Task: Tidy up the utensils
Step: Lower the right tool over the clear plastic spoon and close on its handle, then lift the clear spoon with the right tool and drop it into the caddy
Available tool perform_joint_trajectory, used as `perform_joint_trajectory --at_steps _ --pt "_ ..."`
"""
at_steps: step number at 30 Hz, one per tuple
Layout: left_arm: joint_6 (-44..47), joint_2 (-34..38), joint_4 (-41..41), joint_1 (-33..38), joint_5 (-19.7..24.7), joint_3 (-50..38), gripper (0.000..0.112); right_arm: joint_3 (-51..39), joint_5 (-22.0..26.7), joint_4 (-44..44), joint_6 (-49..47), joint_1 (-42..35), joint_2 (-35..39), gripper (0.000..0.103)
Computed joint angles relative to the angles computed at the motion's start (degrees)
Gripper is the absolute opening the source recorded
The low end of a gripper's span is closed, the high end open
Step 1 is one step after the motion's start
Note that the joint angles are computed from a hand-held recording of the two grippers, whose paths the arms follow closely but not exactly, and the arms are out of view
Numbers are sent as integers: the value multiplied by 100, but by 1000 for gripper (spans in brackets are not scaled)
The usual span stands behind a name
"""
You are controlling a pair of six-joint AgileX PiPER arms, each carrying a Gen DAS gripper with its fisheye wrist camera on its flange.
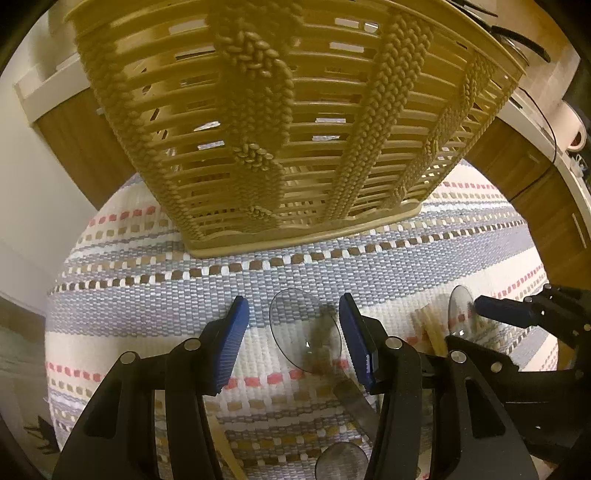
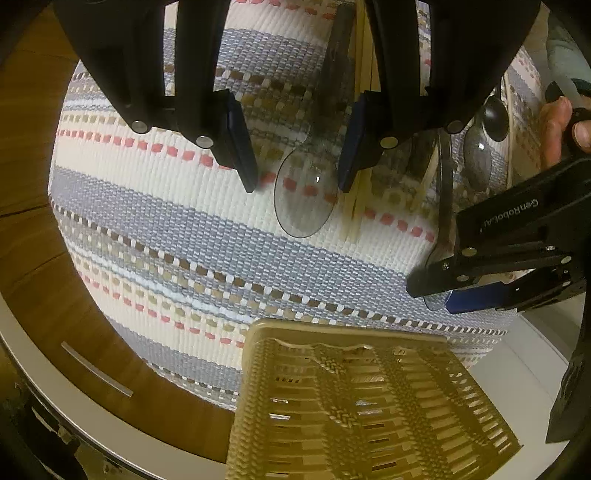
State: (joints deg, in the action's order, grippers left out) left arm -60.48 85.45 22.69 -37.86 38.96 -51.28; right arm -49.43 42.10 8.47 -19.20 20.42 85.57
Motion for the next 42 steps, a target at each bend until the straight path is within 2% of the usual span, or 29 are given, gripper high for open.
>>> perform_joint_trajectory --at_steps 3,7,10,12,14,15,17,20,22,25,28,29,30,31,33,36,38,40,42 --pt "-53 124 113 -74 132 -135 49 -15 -25 37 -31 -17 50 31" --pt "-337 412 485 -327 494 -437 39 -10 -29 239 -424 -263 47 30" --pt "-459 484 644 -483 612 -520 33 11 13 534 -1078 -692 -61 30" --pt "-506 444 664 -552 548 -490 28 84 263 839 -1686 -1113 -368 30" --pt "-621 241 705 -584 211 -285 20 169 378 1213 -2259 -1443 -628 30" --pt "-773 134 823 -632 63 -175 1 250 454 1388 -2524 -1602 -806 30" --pt "-1002 -203 998 -702 -269 81 1 324 573 1763 -3060 -1916 -1055 30" --pt "-1277 -495 1271 -786 -434 293 1 393 837 2280 -3819 -2428 -1427 30" --pt "-1051 -539 1103 -718 -449 295 1 368 985 2402 -3972 -2620 -1571 30" --pt "-301 -792 466 -264 -955 635 1 308 1181 2548 -4127 -2859 -1581 30" --pt "477 -759 -47 88 -1184 650 3 229 1147 2459 -3900 -2718 -1518 30" --pt "601 -673 -123 159 -1139 566 3 205 1098 2458 -3897 -2699 -1434 30" --pt "772 -607 -249 234 -1022 486 14 198 1091 2449 -3893 -2707 -1396 30" --pt "894 -553 -341 299 -964 430 32 274 1071 2456 -3875 -2677 -1443 30" --pt "938 -557 -417 328 -894 412 48 322 1080 2486 -3917 -2688 -1451 30" --pt "1322 -685 -966 317 -820 485 50 349 1048 2512 -3971 -2666 -1391 30" --pt "1402 -503 -1227 295 -607 327 50 338 1039 2515 -3957 -2616 -1320 30" --pt "1330 -273 -1220 222 -492 171 50 342 1035 2535 -3977 -2578 -1287 30" --pt "835 61 -729 12 -284 -101 50 333 1060 2552 -4014 -2563 -1271 30"
